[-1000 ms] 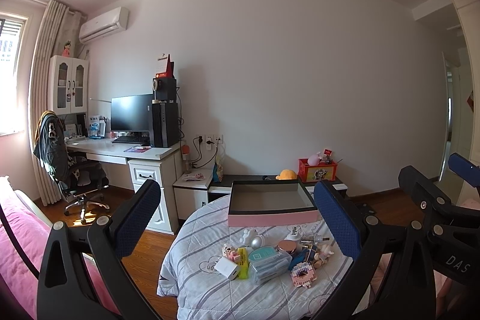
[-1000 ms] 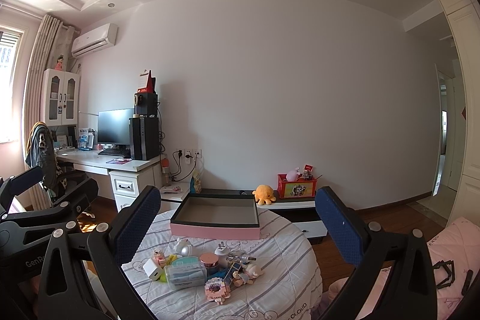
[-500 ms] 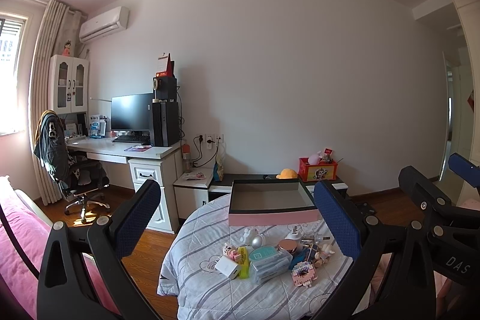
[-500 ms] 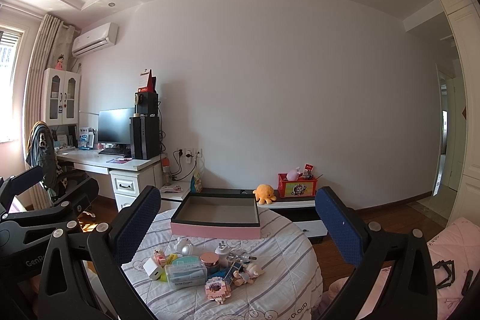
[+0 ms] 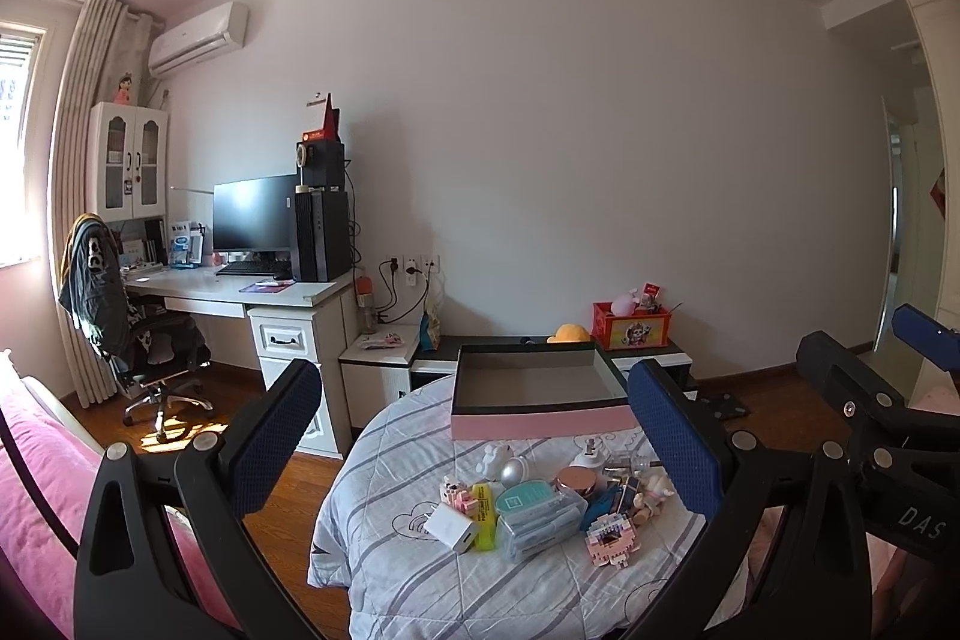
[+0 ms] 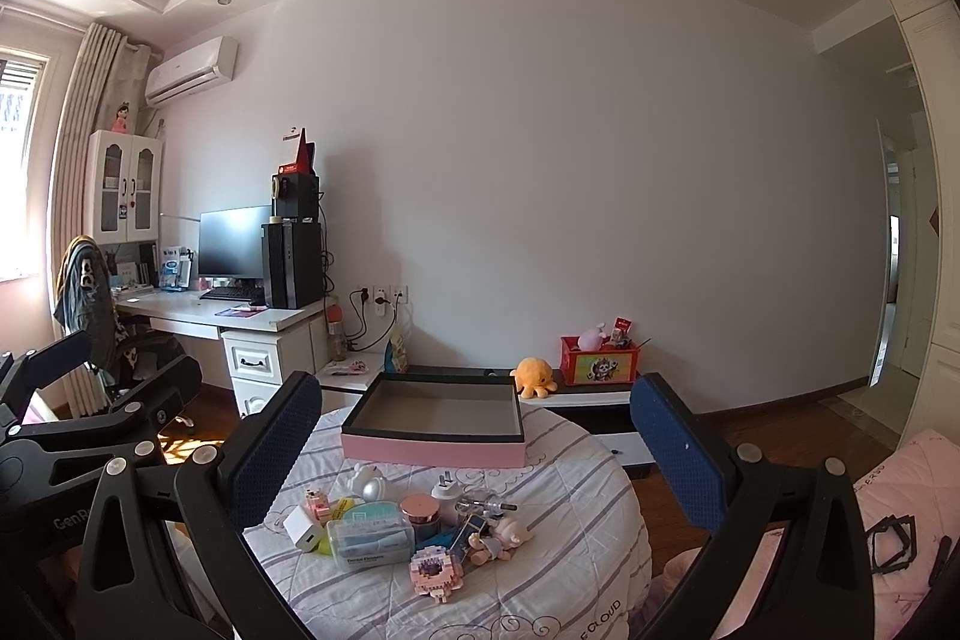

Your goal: Organize rigid objects

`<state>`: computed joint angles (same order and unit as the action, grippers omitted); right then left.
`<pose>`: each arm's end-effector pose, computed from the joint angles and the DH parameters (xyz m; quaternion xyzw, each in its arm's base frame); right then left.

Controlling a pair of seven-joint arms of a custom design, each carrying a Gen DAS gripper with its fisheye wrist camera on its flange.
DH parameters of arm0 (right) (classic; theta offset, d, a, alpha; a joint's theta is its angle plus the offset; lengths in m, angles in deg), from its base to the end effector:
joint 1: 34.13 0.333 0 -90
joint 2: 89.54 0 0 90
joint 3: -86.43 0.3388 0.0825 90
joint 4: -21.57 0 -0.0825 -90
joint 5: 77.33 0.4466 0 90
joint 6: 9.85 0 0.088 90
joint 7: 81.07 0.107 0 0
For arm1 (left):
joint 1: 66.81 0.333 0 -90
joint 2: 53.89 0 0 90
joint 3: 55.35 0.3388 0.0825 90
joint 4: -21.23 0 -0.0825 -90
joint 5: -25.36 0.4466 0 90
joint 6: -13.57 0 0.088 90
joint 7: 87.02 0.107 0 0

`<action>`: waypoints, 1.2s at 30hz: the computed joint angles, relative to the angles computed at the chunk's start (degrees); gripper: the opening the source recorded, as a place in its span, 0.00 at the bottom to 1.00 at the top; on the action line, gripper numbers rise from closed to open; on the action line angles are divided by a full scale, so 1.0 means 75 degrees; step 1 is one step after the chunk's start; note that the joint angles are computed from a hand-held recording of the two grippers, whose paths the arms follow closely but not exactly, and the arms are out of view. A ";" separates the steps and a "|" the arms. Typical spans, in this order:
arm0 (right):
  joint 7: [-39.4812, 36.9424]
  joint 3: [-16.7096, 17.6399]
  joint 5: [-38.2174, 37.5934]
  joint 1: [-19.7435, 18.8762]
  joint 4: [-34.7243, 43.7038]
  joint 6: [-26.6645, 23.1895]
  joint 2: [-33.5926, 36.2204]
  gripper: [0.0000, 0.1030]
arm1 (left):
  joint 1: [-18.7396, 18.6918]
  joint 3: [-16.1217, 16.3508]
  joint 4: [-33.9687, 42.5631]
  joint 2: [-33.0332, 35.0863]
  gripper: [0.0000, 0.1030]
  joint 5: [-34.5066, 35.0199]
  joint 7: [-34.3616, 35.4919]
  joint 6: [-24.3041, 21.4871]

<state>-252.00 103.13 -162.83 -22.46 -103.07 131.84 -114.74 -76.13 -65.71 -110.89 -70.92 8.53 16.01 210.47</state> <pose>0.4508 0.2750 0.6490 -0.4613 0.5859 -0.5192 0.4176 0.5127 -0.1602 0.6327 -0.4645 0.6008 -0.5097 0.4043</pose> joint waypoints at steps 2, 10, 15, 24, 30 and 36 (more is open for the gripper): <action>0.0003 -0.0108 0.0039 -0.0030 0.0005 0.0156 0.0148 1.00 | 0.0209 -0.0186 0.0208 0.0310 1.00 -0.0077 0.0101 -0.0099; -0.0261 -0.0788 0.0386 -0.0128 0.0103 0.1310 0.1243 1.00 | -0.0757 0.1176 0.0968 0.1750 1.00 0.0645 -0.0293 -0.1112; -0.0837 -0.1185 0.1044 -0.0133 0.0214 0.1920 0.2066 1.00 | -0.1026 0.1677 0.1525 0.2652 1.00 0.1929 -0.1356 -0.1924; -0.1702 -0.1639 0.2081 -0.0095 0.0346 0.2475 0.2930 1.00 | -0.0815 0.1812 0.2343 0.3691 1.00 0.3644 -0.2800 -0.2422; -0.2266 -0.1853 0.2627 -0.0053 0.0546 0.2848 0.3376 1.00 | 0.0504 0.0316 0.2935 0.4252 1.00 0.2157 -0.1324 -0.2893; -0.2246 -0.2022 0.2653 0.0048 0.0654 0.2920 0.3553 1.00 | 0.1611 -0.1073 0.3722 0.4932 1.00 0.0059 0.0626 -0.3434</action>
<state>-268.84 87.96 -142.93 -22.10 -98.16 153.75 -88.09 -64.04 -73.75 -82.98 -33.93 8.97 20.70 184.72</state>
